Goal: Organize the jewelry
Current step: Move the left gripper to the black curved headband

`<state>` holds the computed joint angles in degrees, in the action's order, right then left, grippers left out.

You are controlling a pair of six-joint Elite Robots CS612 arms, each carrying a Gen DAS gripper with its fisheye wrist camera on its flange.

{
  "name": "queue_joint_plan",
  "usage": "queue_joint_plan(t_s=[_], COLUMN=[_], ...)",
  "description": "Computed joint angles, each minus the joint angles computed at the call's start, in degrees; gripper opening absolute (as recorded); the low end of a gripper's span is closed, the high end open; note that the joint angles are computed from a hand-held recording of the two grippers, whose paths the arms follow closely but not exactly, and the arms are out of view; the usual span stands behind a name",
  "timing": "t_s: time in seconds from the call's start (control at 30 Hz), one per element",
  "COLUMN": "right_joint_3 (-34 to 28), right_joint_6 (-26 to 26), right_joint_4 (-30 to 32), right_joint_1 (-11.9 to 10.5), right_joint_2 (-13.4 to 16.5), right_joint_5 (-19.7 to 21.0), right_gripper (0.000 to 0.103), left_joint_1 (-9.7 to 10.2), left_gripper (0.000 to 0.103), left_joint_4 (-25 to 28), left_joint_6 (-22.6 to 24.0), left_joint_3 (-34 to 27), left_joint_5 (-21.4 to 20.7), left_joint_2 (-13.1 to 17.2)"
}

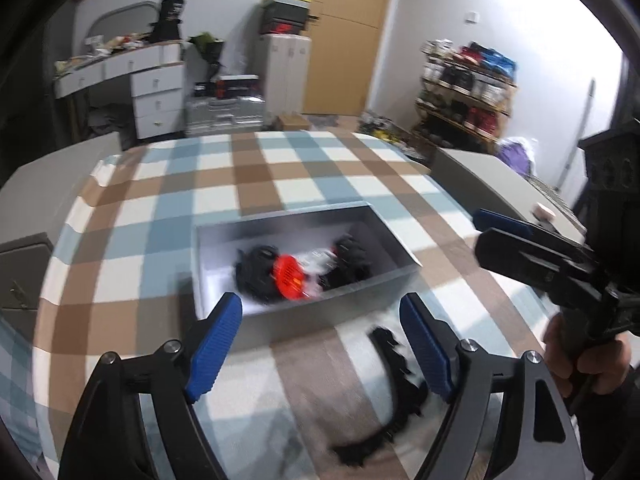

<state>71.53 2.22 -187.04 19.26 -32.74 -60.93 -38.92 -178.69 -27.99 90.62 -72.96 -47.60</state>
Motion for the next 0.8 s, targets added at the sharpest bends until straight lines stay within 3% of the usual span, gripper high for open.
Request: queue_joint_plan(t_s=[0.27, 0.33, 0.43, 0.5, 0.63, 0.8], right_joint_3=[5.85, 6.99, 8.63, 9.49, 10.74, 12.36], right_joint_6=[-0.03, -0.28, -0.1, 0.15, 0.97, 2.59], right_joint_4=[-4.25, -4.48, -4.86, -4.82, -4.2, -4.42], right_joint_1=[0.16, 0.18, 0.09, 0.01, -0.29, -0.52], right_joint_2=[-1.96, -2.3, -2.65, -2.8, -2.86, -3.05], right_joint_5=[-3.46, -4.57, -6.13, -7.03, -8.19, -9.95], right_gripper=[0.103, 0.103, 0.103, 0.103, 0.103, 0.103], left_joint_1=[-2.0, -2.03, -1.19, -1.21, -1.83, -2.0], left_gripper=[0.082, 0.082, 0.083, 0.083, 0.084, 0.083], left_joint_4=[2.41, 3.61, 6.84, 7.96, 13.41, 15.13], left_joint_6=[2.67, 1.75, 0.19, -0.12, 0.56, 0.53], left_joint_3=[1.48, 1.69, 1.16, 1.0, -0.27, -1.15], left_joint_5=[0.83, -0.97, -9.2, -11.46, -10.15, -8.86], left_joint_2=[-0.7, -0.73, -0.56, -0.34, 0.06, 0.42])
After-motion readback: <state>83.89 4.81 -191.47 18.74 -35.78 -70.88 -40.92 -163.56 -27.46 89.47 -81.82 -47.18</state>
